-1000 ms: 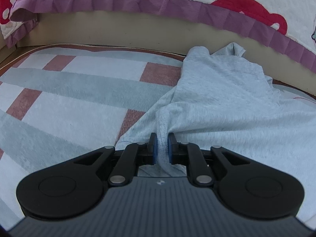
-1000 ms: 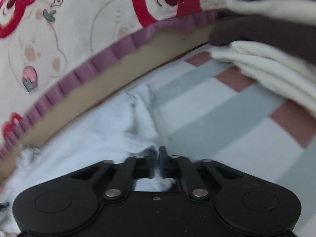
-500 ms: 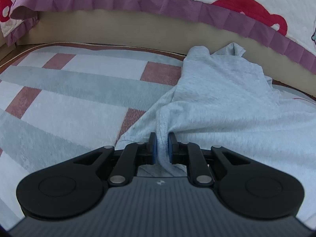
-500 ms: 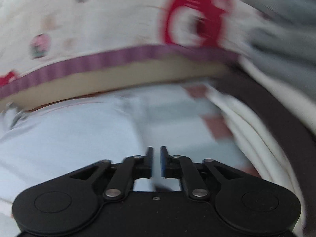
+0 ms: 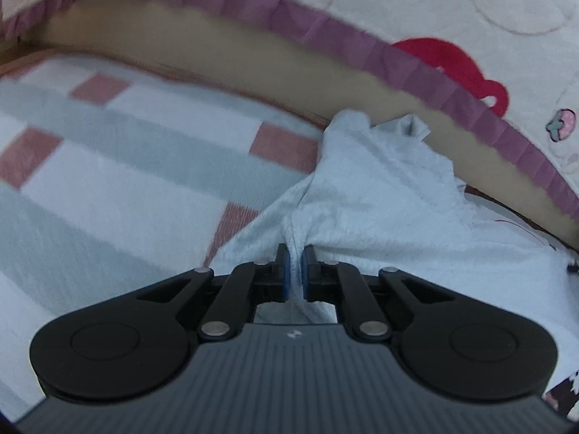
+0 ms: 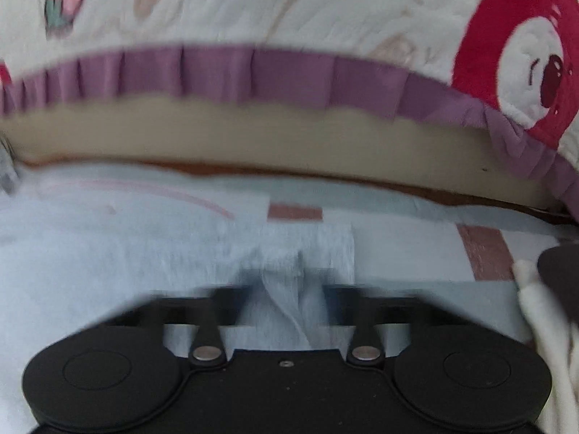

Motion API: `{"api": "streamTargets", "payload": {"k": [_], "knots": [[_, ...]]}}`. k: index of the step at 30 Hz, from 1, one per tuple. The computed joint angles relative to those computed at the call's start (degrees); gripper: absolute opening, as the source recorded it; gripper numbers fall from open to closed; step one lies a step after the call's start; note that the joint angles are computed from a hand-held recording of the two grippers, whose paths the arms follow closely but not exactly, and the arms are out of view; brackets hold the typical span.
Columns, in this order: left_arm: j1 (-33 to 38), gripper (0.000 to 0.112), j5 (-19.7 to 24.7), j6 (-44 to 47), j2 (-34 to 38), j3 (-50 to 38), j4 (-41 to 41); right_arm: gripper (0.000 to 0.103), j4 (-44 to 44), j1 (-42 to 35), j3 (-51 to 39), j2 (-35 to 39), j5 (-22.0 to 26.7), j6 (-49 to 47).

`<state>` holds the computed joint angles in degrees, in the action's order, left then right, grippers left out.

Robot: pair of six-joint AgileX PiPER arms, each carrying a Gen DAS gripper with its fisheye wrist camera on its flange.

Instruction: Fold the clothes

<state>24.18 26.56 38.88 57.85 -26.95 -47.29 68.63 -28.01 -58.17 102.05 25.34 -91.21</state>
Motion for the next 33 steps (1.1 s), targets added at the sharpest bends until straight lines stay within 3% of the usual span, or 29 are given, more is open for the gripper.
{"api": "streamTargets", "payload": {"k": [2, 4, 6, 9, 13, 18, 19, 20, 22, 24, 28, 33], "knots": [[-1.31, 0.007, -0.38, -0.16, -1.46, -0.52, 1.17, 0.005, 3.63, -2.89, -0.93, 0.25, 4.76, -3.25], [-0.03, 0.012, 1.37, 4.43, -1.43, -0.73, -2.36, 0.005, 0.69, -3.11, -2.12, 0.45, 5.26, -1.35], [5.5, 0.019, 7.9, 12.72, 1.23, -1.26, -9.37, 0.005, -0.74, -2.77, -2.11, 0.27, 4.77, -1.27], [10.52, 0.023, 14.21, 15.94, 5.39, -2.7, -13.16, 0.005, -4.01, -2.27, -4.49, 2.09, 5.37, 5.22], [9.11, 0.049, 17.89, 14.57, 11.58, -8.52, -9.39, 0.007, -3.2, -3.38, -6.02, 3.5, 8.42, 6.93], [1.87, 0.047, 13.78, 5.81, 20.83, -17.32, -0.36, 0.025, -3.28, -4.93, -7.79, 5.65, 13.05, 8.81], [0.99, 0.031, 13.55, 5.24, 22.24, -18.66, 0.32, 0.03, -2.84, -4.77, -7.57, 5.94, 12.54, 8.2], [0.16, 0.015, 13.39, 4.65, 23.64, -20.04, 1.03, 0.029, -1.56, -4.55, -6.59, 5.76, 11.61, 6.39], [-2.54, 0.009, 11.25, 2.75, 23.62, -21.1, 3.48, 0.013, 3.81, -5.06, -4.47, 5.24, 11.62, 0.04], [-5.35, 0.008, 7.24, 4.2, 20.07, -20.05, 4.01, 0.007, 10.85, -6.13, -1.93, 4.38, 12.52, -7.51], [-5.13, 0.008, 4.51, 16.64, 13.63, -18.48, -9.49, 0.005, 16.75, -9.14, -0.38, 2.76, 16.17, -12.07], [-7.94, 0.008, -1.48, 17.48, 16.46, -20.79, -14.08, 0.005, 20.41, -9.01, -2.87, 2.35, 14.26, -12.27]]}}
